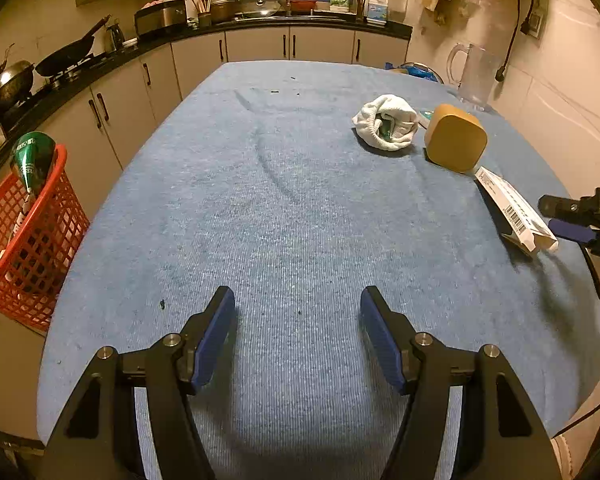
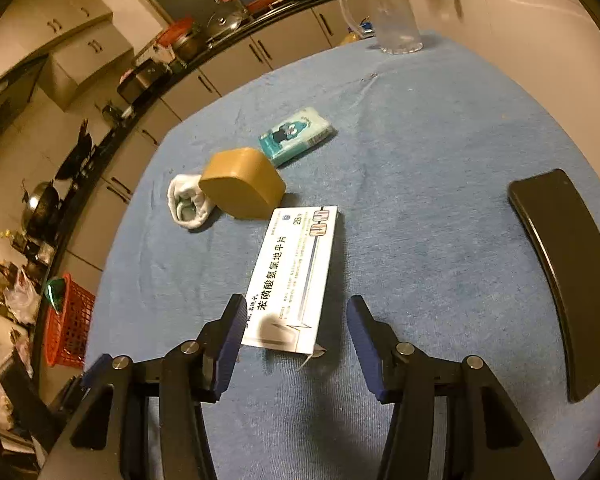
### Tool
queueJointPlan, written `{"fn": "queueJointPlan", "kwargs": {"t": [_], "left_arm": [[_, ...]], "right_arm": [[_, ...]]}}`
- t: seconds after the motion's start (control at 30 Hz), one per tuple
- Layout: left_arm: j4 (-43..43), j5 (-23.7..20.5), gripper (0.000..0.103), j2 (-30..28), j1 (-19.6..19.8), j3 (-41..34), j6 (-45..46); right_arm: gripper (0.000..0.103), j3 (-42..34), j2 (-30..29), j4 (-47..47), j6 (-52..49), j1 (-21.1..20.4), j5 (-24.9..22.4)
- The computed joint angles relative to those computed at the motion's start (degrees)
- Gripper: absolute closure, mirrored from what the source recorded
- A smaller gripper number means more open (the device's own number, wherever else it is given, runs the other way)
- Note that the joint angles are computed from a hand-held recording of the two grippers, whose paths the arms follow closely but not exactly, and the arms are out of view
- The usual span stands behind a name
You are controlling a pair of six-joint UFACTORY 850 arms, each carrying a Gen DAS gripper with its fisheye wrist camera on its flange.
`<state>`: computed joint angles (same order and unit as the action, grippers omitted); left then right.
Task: Collect trash
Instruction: 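Move the right tool to the white medicine box and grasp it, then grasp the white towel with the left tool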
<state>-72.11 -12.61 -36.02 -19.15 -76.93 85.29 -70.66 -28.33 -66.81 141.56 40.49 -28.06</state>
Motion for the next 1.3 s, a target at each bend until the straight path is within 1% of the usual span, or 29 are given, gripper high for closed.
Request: {"fn": "queueJointPlan", "kwargs": {"t": [0.1, 0.17, 0.2, 0.23, 0.33, 0.37, 0.4, 0.43, 0.47, 0.5, 0.57, 0.63, 0.7, 0.77, 0.83, 0.93, 0.97, 1.0, 1.07, 1.13, 1.17, 1.2, 1.23, 1.27, 1.3], "left_arm": [[1.40, -0.74, 0.039, -0.44, 0.24, -0.78, -1.27], [3.54, -0.74, 0.038, -0.82, 0.29, -1.73, -3.35], [4.94, -0.99, 0.036, -1.02, 0.33, -2.29, -4.73], [7.78, -1.62, 0.033, -1.46, 0.36, -3.40, -7.48], [14.39, -3.43, 0.032, -3.00, 0.22, -7.16, -14.36], [15.81, -4.53, 0.030, -3.62, 0.25, -8.46, -15.79], [18.33, -6.19, 0.027, -4.59, 0.19, -10.44, -18.20], [21.88, -6.89, 0.027, -5.74, -0.12, -12.73, -22.07], [23.04, -6.94, 0.027, -6.34, -0.34, -13.98, -23.59], [22.85, -7.65, 0.026, -7.25, -0.57, -15.72, -23.48], [26.70, -9.24, 0.026, -9.46, -1.24, -19.72, -27.48], [27.04, -11.54, 0.026, -12.12, -1.79, -24.32, -28.57], [30.29, -13.17, 0.026, -14.82, -2.61, -28.91, -31.63], [30.71, -15.13, 0.026, -17.51, -3.19, -33.19, -31.68], [33.43, -16.84, 0.026, -20.55, -3.85, -38.11, -33.88], [34.30, -20.02, 0.027, -24.94, -4.41, -45.14, -35.51], [34.29, -20.44, 0.029, -25.93, -4.65, -46.70, -35.37], [35.03, -19.95, 0.031, -26.78, -5.01, -47.98, -35.91], [37.64, -21.70, 0.033, -29.15, -5.53, -51.76, -38.09], [41.61, -24.10, 0.052, -32.53, -6.09, -57.06, -42.10], [43.10, -26.19, 0.055, -34.80, -6.33, -60.70, -43.88], [43.07, -27.88, 0.063, -36.60, -6.37, -63.53, -44.60], [42.03, -28.50, 0.072, -37.45, -6.33, -64.78, -44.45], [40.93, -28.58, 0.076, -37.27, -6.31, -64.41, -43.59], [40.22, -27.55, 0.082, -36.27, -6.40, -62.70, -42.87]], "right_arm": [[0.046, -2.91, -2.18, 5.74, -7.58, -0.72, -0.37], [0.040, -4.72, -3.45, 8.89, -12.00, -1.08, -0.92], [0.039, -5.65, -4.10, 10.35, -13.90, -1.19, -1.57], [0.039, -7.03, -5.02, 12.77, -17.21, -1.40, -2.42], [0.039, -10.44, -7.46, 18.09, -24.65, -1.69, -5.52], [0.039, -10.78, -7.90, 18.88, -25.81, -1.95, -5.03], [0.039, -10.20, -7.77, 17.80, -24.58, -2.06, -3.94], [0.043, -9.68, -7.47, 15.67, -22.43, -1.79, -4.43], [0.045, -8.99, -6.99, 14.76, -21.56, -1.76, -3.77], [0.045, -7.85, -6.21, 13.48, -20.01, -1.74, -2.61], [0.045, -5.68, -4.76, 10.31, -16.18, -1.58, -1.88], [0.045, -2.64, -2.85, 5.02, -9.92, -1.47, 0.04], [0.045, 0.46, -0.81, -2.17, -2.20, -1.06, 1.50], [0.045, 2.66, 0.87, -5.83, 1.41, -0.48, 1.45], [0.045, 4.30, 1.99, -8.44, 4.55, -0.14, 1.51], [0.045, 5.21, 2.70, -10.95, 7.17, -0.15, 1.73], [0.045, 5.56, 2.92, -11.64, 8.02, -0.16, 1.71], [0.045, 6.18, 3.29, -12.65, 9.25, -0.23, 1.95], [0.045, 6.92, 3.61, -14.62, 11.80, -0.40, 2.42], [0.045, 7.58, 3.89, -16.35, 13.93, -0.56, 2.76], [0.045, 7.77, 3.97, -16.84, 14.53, -0.60, 2.77], [0.045, 7.90, 3.97, -17.33, 15.20, -0.60, 2.69], [0.045, 8.05, 4.03, -18.00, 15.99, -0.60, 2.64], [0.045, 8.24, 4.13, -18.61, 16.62, -0.63, 2.69], [0.045, 8.37, 4.21, -18.94, 17.01, -0.62, 2.66]]}}
